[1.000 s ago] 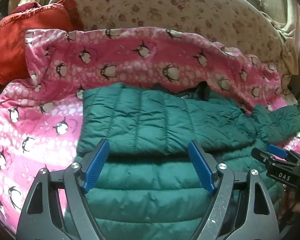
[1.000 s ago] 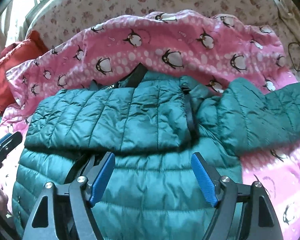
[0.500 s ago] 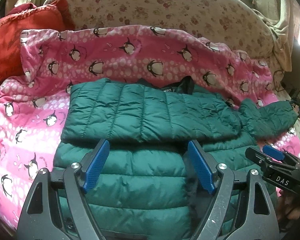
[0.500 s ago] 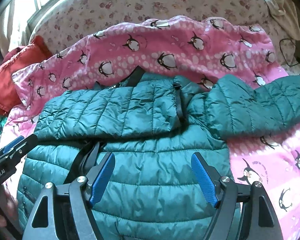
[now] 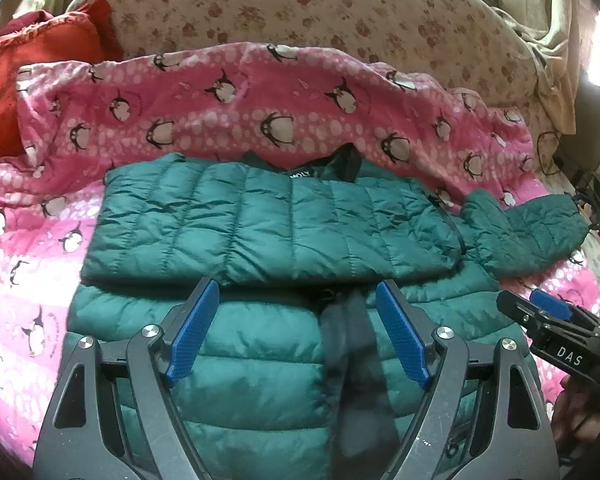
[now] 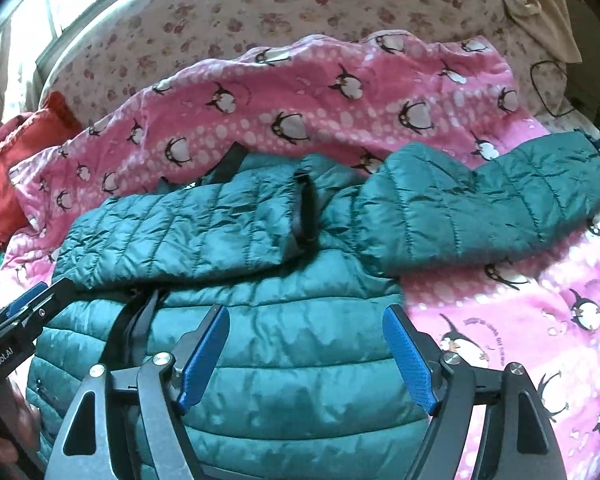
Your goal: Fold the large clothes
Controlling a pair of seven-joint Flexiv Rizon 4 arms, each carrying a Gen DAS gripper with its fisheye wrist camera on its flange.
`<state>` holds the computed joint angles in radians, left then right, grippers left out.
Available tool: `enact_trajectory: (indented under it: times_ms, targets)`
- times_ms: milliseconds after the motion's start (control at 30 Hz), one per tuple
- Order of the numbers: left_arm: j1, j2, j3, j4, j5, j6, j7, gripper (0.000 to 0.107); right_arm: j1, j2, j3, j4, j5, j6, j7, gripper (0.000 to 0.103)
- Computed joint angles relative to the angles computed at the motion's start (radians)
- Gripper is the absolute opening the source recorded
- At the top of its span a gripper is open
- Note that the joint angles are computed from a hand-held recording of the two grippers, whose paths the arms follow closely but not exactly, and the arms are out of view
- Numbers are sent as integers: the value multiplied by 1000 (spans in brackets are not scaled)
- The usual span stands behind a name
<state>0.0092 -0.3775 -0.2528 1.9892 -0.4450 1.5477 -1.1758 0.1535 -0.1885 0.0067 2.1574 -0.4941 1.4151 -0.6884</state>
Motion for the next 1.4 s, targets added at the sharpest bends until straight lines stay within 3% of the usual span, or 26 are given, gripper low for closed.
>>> enact_trajectory:
  times_ms: [633,933,1200,1333,1400]
  targets:
    - [-29,-43,49,-47,34,-41,-65,81,-90,-12,-72,17,-59,-8,36,77]
    - [19,-40,8,-39,-5,-42,-33,81,-161,-45,-169,18,-89,39,106,77]
    - [20,-37,15,-40,-21,-56,-16,81,-217,-124,-225,-52,17,106,111,77]
    - [27,-31,19,-32,-30,-57,-4,81,-291,-182,-147,-131,160,105,39,77]
    - [23,-29,32,-31,-27,-56,-6,81,-292,-199,-151,-146,204,127,27,68]
